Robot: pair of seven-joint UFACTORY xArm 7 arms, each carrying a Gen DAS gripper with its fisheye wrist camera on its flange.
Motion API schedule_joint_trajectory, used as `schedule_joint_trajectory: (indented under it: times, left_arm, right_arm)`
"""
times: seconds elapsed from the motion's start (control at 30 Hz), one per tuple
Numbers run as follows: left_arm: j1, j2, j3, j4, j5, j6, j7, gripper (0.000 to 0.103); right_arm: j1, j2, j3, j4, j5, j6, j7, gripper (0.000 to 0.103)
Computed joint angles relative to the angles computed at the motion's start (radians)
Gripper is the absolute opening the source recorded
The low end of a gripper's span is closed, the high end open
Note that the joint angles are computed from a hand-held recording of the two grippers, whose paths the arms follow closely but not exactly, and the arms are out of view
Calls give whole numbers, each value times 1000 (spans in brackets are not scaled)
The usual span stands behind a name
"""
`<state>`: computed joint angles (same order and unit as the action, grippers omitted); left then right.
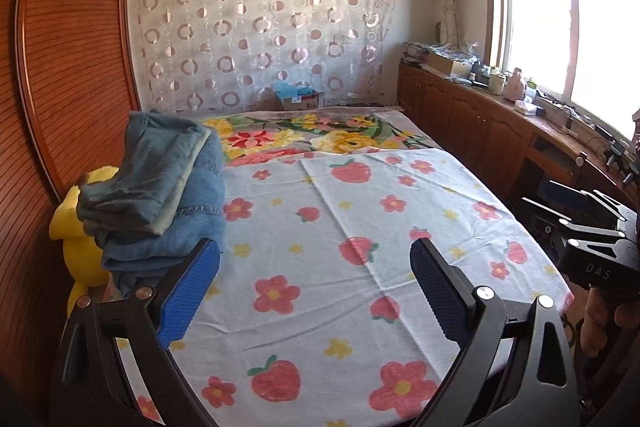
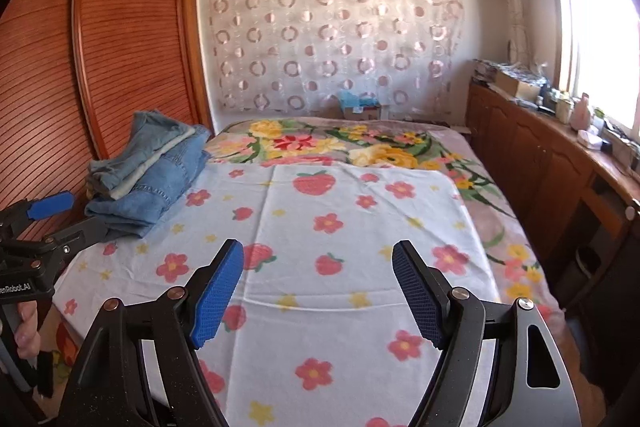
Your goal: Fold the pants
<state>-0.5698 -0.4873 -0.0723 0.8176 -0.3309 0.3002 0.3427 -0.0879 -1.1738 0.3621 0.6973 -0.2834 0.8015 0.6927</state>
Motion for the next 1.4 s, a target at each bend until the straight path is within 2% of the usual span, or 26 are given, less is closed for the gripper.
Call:
schedule_joint_trajectory:
  times: [0.2, 0.53, 0.93, 1.4]
  left_arm:
    - [17, -30, -40, 27, 39, -2, -45, 97]
    - [2, -73, -13, 34, 59, -12, -54, 97]
    - [3, -119, 19, 12, 56, -40, -55, 97]
    - [13, -135, 32, -15, 72, -61, -76, 97]
  right_arm:
    - [-6, -50, 24, 34, 4, 26, 24, 78]
    - [-3, -139, 76, 39, 15, 57, 57, 78]
    - [-24, -189, 59, -77, -12, -75, 52, 78]
    - [-56, -210, 41, -143, -12, -134, 55, 78]
